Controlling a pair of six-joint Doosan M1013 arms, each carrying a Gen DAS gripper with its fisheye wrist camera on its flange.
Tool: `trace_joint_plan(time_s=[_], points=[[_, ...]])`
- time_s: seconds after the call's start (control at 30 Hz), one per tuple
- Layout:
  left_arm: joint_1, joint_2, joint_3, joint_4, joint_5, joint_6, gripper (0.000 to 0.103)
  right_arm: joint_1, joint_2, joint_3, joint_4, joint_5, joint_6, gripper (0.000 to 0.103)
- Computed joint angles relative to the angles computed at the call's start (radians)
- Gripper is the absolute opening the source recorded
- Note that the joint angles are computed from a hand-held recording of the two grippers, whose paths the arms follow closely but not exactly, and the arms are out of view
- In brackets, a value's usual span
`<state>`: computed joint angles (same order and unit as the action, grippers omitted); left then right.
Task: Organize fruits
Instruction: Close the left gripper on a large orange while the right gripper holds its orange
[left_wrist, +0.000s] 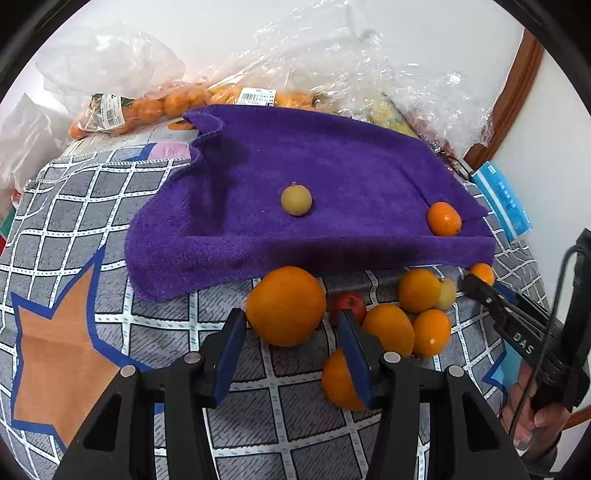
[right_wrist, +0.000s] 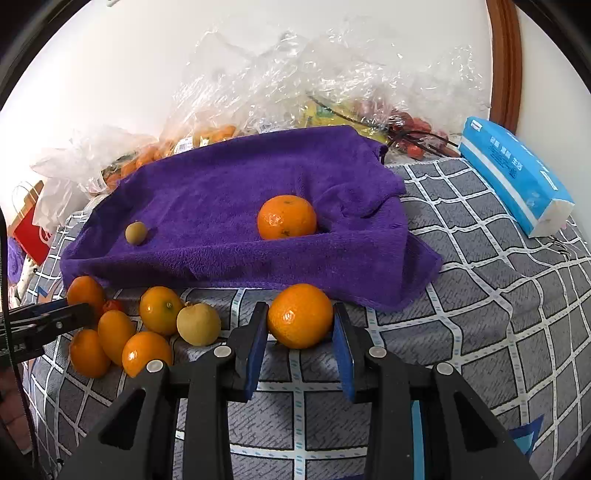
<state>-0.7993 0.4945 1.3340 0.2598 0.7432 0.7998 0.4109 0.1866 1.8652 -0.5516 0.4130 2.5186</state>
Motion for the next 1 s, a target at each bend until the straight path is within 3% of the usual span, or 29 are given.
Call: trace_joint_plan(time_s=[0.23,0.5,1.0], points=[[0.001,0.013,-0.019,-0.006,0.028,0.003,0.041,-0.003,0.000,0.001,0.015,-0.003,-0.012,0.034],[-0.008,0.003,0.008,0.062,-0.012,-0.039,0.041,-0.003,0.001,0.001,0.016,-0.005,-0.010,0.034],[-0.007,0.008,0.010,0.071,-0.025,-0.059,0.041,-0.004,0.004,-0.001,0.038,-0.006,-0.035,0.034]])
